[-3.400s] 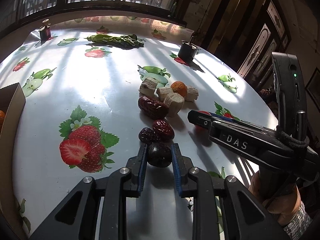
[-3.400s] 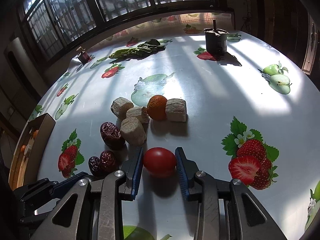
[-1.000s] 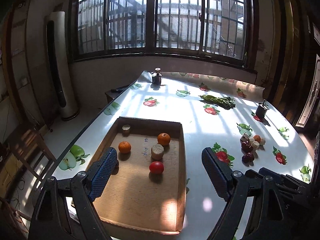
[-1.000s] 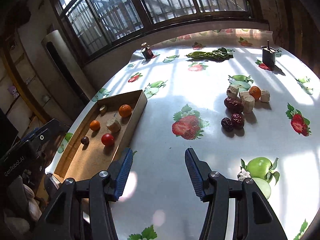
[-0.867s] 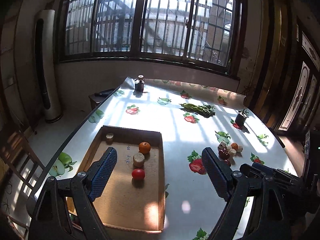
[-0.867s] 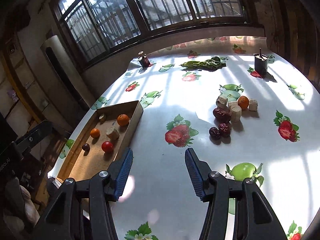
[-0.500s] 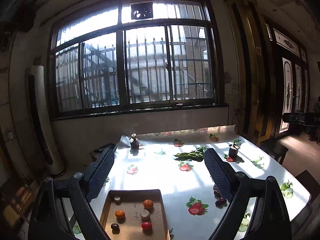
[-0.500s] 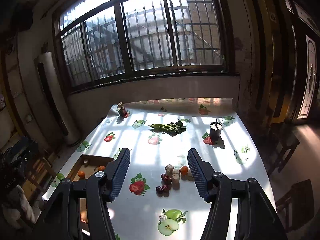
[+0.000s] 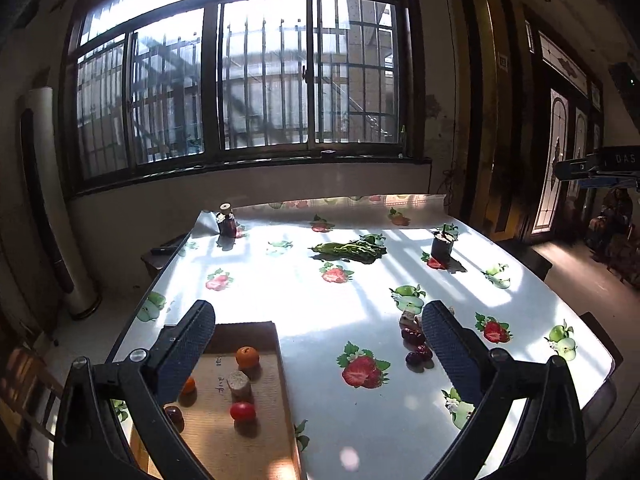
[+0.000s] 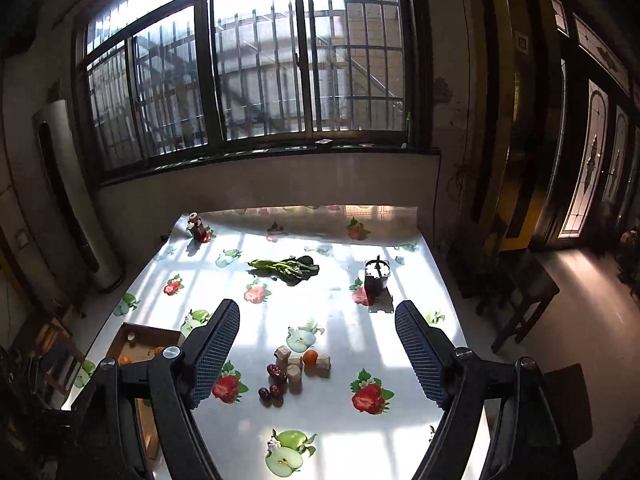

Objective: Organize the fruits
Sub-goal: 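Withdraw both grippers from the box back toward the fruit cluster, then grasp a dark red date with the left gripper while the right gripper grasps a white cube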

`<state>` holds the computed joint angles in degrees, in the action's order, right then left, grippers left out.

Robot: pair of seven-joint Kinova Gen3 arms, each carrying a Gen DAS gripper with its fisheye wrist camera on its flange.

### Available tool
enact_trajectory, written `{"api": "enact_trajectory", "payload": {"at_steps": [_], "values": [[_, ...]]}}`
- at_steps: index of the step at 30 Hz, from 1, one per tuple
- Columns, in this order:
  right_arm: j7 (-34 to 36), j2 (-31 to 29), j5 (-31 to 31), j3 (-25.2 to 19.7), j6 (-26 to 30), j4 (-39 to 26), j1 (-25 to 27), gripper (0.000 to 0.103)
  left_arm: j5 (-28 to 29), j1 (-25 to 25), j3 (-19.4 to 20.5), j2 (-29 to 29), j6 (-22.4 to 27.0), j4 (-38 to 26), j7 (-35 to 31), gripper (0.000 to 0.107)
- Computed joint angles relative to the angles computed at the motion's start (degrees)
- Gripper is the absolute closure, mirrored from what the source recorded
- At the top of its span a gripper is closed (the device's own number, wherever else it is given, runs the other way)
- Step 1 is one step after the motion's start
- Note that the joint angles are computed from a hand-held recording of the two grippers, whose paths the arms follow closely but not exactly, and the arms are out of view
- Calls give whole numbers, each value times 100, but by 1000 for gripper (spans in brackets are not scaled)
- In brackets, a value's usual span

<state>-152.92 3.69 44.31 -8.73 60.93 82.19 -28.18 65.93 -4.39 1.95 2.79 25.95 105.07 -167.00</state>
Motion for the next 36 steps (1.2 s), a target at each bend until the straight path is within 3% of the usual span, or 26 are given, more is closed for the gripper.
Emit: {"api": "enact_trajectory", "payload": {"at_steps": [3,7,9,10,11,13,16,18,20,22,24,27,32,36], "values": [[21,51,-342,-210,-667,459,701,19,-625,266,-146,144,50,-141,699,4],[407,303,-1229,-449,-1599,785,1763,19,-1136,54,346,248,-302,-96,1188,4],[677,561,-1695,-647,-2065,917,2293,29,-1551,262,253,397,-374,-172,1652,4],[808,717,-1928,-788,-2298,976,2559,44,-1748,290,256,506,-299,-268,1885,4],[911,913,-2161,-967,-2531,1027,2824,50,-1905,425,156,613,-221,-358,2118,4],[1204,1245,-2627,-1166,-2997,1144,3154,51,-2239,434,275,839,-63,-532,2560,4],[1479,1627,-3046,-748,-3586,1321,2853,51,-2527,377,646,1167,-29,-654,2800,5],[1294,1799,-2861,-217,-3957,1442,2344,51,-2686,406,850,1353,-75,-661,2826,11],[1221,1924,-2806,278,-4367,1590,1939,51,-3073,548,914,1615,139,-837,3076,33],[1466,2037,-3046,435,-4689,1681,1874,51,-3447,728,931,1887,314,-1055,3384,43],[1706,2117,-3244,292,-4955,1750,2073,51,-3784,937,906,2073,183,-1165,3700,43],[1741,2172,-3249,352,-4969,1716,2079,51,-4155,1091,945,2354,39,-1375,4094,43],[2211,2340,-3599,376,-4705,1551,2163,51,-4552,1093,1069,2772,239,-1784,4489,44],[1446,2185,-3056,1354,-4291,1598,1391,54,-4505,791,1400,2871,192,-1768,4347,44]]}}
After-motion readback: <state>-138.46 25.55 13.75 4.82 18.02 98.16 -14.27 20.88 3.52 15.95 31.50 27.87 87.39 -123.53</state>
